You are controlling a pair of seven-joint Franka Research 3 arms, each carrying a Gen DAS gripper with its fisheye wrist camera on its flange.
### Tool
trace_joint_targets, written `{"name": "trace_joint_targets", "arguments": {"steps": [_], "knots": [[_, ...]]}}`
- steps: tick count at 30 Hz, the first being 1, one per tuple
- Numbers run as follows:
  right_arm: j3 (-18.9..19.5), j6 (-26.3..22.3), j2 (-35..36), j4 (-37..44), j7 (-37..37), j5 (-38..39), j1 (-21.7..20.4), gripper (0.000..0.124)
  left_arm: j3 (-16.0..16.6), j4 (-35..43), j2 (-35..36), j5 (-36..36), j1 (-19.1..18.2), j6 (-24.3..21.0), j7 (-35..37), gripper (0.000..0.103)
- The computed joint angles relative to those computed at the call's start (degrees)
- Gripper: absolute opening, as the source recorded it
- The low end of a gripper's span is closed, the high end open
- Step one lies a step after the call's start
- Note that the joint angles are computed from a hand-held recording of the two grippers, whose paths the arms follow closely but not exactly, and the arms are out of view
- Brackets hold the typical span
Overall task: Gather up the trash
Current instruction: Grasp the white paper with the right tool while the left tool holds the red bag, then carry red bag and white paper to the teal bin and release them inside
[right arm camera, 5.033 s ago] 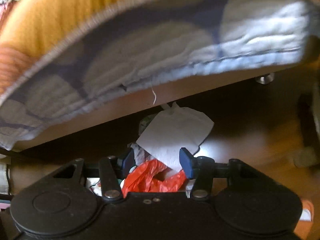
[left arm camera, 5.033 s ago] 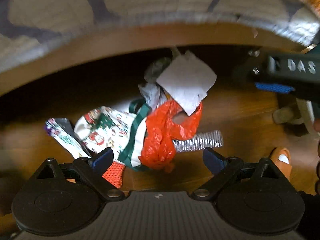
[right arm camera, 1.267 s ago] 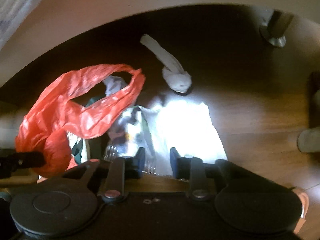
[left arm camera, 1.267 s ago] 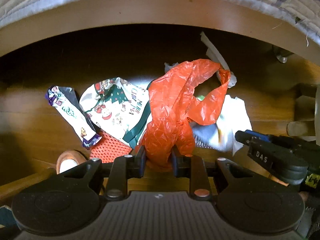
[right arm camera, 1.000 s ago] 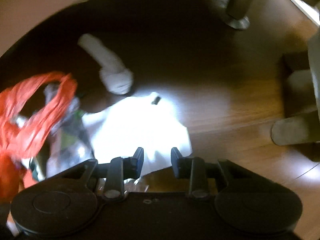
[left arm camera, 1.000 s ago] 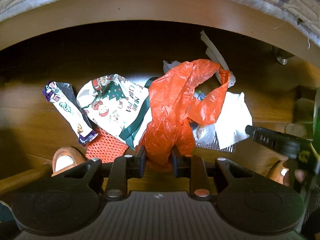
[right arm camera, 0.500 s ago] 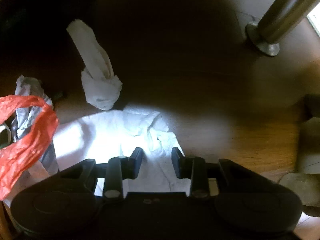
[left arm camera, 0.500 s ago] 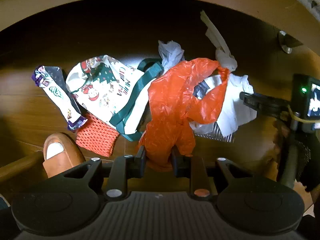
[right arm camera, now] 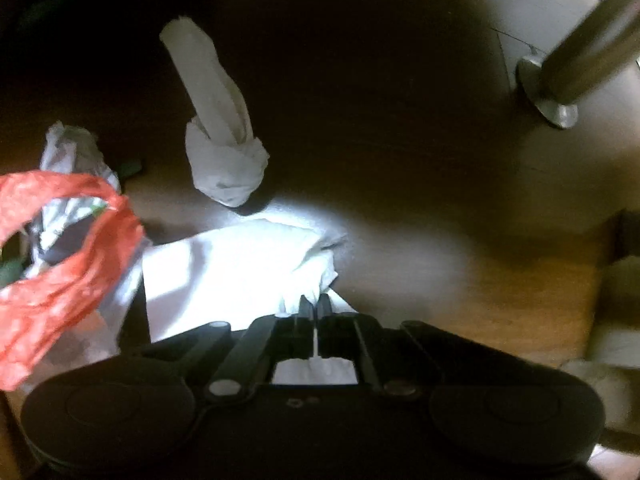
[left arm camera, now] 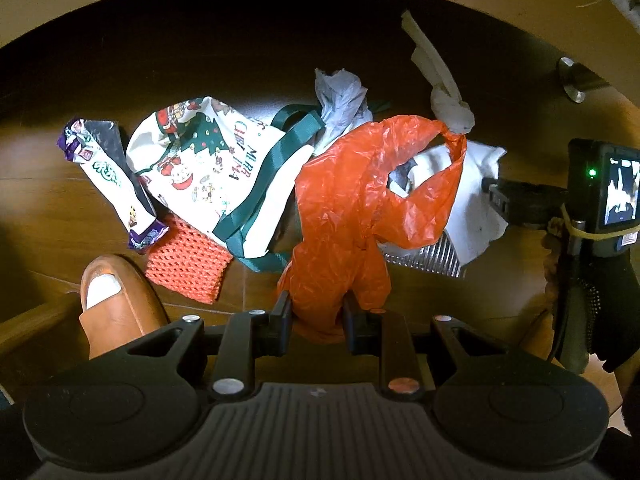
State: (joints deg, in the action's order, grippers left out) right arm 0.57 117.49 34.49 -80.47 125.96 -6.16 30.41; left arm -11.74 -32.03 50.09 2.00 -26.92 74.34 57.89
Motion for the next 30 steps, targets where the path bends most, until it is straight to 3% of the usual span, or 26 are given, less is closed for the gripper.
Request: {"name": "trace_joint_targets", "arguments": {"steps": [7, 17, 23, 30], "knots": [[-0.4, -6.7, -1.3, 6.2, 3.5, -0.7, 1.0, 0.002, 0.2, -1.4, -1.5, 0.9, -0.3, 2.8, 0.9, 0.024], [0.4, -18.4, -6.7, 14.9, 9.6, -5.3, 4.9, 0.002, -0.7, -12.6, -10.2, 2.4, 0.6, 10.4, 2.2, 0.024], [0.9, -24.5, -10.7, 19.4, 14.8, -8.2, 6.9, 0.002, -1.3, -14.0, -14.1, 3.8, 0.2, 12.8, 4.2, 0.024], [2.6, -25.1, -18.1, 17.7, 20.4, -12.5, 8.5, 0.002, -2.6, -18.4, -21.2, 3.4, 0.2, 16.5, 6.5, 0.024]]}}
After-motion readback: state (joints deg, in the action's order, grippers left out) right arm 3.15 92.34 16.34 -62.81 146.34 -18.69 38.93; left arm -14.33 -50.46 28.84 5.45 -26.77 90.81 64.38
